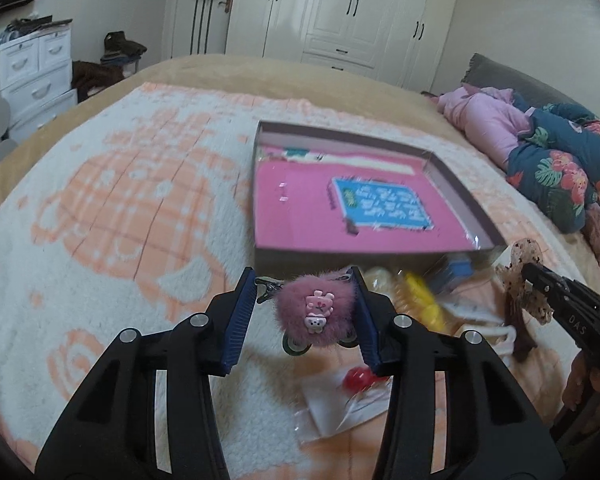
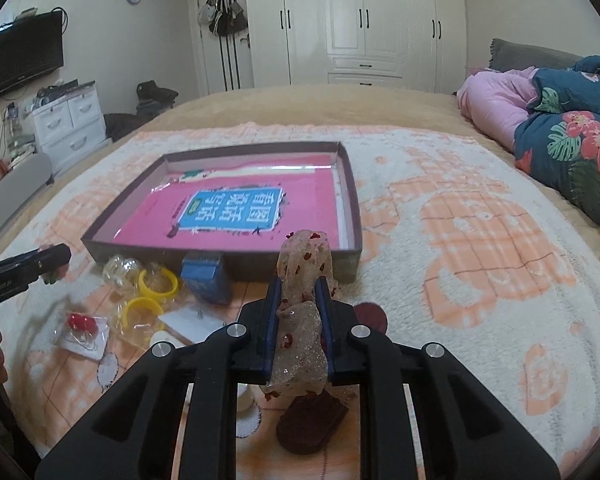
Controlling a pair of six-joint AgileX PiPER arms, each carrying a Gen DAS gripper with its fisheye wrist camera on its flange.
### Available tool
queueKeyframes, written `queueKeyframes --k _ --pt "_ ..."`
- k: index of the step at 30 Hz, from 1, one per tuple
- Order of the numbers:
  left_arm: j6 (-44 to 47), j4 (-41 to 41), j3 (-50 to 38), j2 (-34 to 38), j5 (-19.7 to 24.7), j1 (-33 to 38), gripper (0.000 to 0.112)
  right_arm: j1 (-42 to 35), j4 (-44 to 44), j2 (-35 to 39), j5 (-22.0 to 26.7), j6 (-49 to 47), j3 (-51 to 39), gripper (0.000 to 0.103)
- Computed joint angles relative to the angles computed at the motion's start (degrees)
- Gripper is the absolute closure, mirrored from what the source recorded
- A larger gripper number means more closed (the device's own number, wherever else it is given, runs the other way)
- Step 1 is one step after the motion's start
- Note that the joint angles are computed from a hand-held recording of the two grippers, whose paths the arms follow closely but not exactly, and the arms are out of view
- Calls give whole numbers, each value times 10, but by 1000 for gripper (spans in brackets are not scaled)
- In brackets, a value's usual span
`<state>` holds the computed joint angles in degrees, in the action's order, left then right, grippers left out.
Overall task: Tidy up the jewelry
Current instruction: 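Carry both items into the tray and open both tools to release them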
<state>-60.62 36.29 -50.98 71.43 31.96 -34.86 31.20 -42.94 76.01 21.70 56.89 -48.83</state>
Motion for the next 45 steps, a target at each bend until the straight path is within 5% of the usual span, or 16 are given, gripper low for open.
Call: queueKeyframes --k 19,25,34,45 --pt "113 -79 -127 118 -39 74 75 -69 61 5 -38 -98 -46 86" --pt "158 -103 -168 166 -37 80 75 -78 171 49 -39 -218 -95 86" --pt "229 -156 -188 200 -34 100 75 -74 239 157 0 -316 -218 86" --pt "246 -175 -189 201 -37 113 75 -57 213 265 65 -307 -338 83"
